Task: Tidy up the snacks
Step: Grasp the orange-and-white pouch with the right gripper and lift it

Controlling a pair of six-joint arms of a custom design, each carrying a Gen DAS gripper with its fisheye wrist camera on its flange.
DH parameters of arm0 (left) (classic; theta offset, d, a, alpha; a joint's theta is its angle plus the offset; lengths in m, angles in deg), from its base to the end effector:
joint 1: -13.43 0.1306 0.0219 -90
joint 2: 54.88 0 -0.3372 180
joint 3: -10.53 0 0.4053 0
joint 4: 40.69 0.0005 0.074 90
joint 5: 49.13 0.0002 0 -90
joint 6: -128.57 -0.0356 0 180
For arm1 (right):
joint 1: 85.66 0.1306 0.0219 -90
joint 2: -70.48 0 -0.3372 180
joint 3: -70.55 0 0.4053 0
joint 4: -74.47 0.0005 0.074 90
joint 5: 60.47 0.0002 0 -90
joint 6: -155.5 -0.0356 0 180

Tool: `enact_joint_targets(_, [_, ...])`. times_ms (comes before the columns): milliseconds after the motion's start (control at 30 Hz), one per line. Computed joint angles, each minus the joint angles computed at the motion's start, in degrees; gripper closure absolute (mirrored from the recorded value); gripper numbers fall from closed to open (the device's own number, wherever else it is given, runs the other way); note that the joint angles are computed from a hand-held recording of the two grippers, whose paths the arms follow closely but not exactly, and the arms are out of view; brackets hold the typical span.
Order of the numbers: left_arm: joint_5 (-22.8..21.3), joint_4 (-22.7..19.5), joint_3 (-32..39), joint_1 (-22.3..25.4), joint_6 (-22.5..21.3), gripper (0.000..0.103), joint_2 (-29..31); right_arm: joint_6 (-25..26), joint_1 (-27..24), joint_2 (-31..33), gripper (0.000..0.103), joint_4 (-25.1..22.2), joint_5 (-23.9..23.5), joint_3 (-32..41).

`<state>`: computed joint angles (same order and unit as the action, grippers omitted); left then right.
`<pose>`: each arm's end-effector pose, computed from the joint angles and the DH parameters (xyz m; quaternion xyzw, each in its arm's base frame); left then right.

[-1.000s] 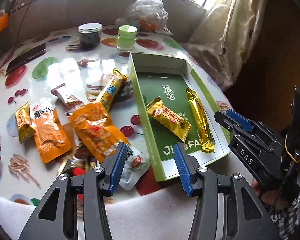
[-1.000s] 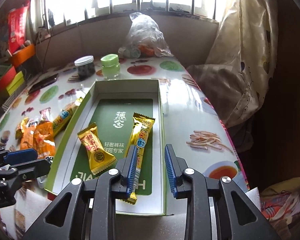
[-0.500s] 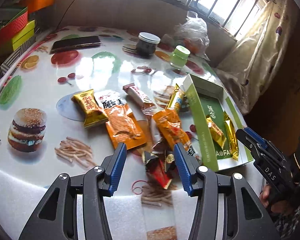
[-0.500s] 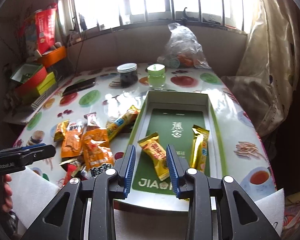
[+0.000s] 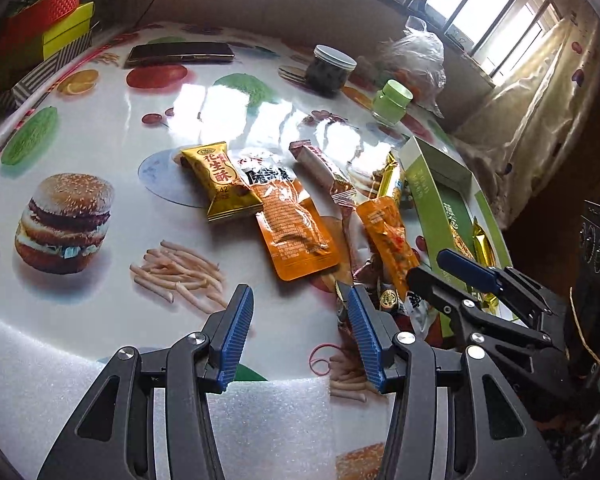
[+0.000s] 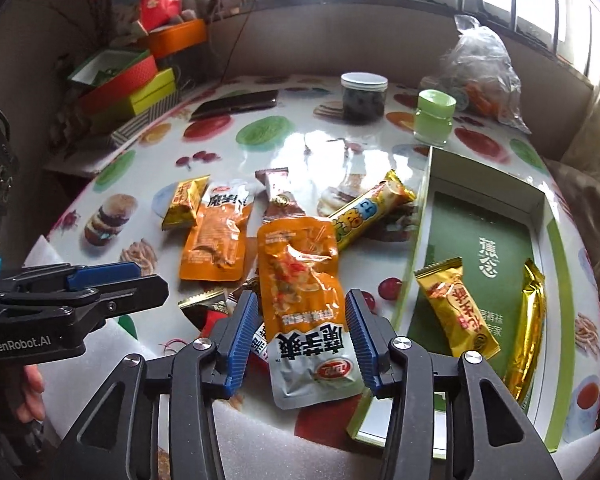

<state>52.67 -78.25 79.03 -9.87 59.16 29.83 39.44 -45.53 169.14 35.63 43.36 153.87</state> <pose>0.4049 -0.1828 0.2653 0.0543 0.9444 -0.2062 0.2504 0.4087 0.3327 0.2686 -0.0789 0.9420 0.0707 0.3183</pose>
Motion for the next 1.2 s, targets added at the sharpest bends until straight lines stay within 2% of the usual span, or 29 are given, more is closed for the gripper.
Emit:
enact_joint_targets(233, [1.31,0.3,0.11,0.87,-0.17,0.053,0.3,-0.65,-0.79,4.53,0.056,-3.72,-0.96,4.26])
enact_joint_targets(433, [1.66,0.46,0.33,1.94,0.09,0.053,0.61,-2.37,-1.24,4.63,0.056,-2.51,-3.24,4.39])
enact_joint_targets(633, [1.42,0.06,0.52,2.71,0.1,0.053,0.89,-3.99,-0.51,4.93,0.058,-1.85,-3.01,4.62])
enact_joint_targets(833, [1.1,-0.28,0.68,2.84,-0.19,0.053,0.9,-2.43,0.13,6.3,0.057,-3.33,-1.17,6.25])
enact_joint_targets(933, [0.72,-0.49,0.91,2.87,0.01,0.053,1.13,-3.82,0.05,5.71,0.06,-2.1,-1.93,5.32])
enact_joint_targets(1033, [0.29,-0.68,1.12,2.75,-0.02,0.053,1.26,-4.51,0.19,5.04,0.068,-0.8,-2.36,4.34])
enact_joint_targets(1200, [-0.26,-1.06,1.25,2.58,-0.03,0.053,1.34,-5.8,0.2,3.67,0.07,1.83,-3.11,2.48])
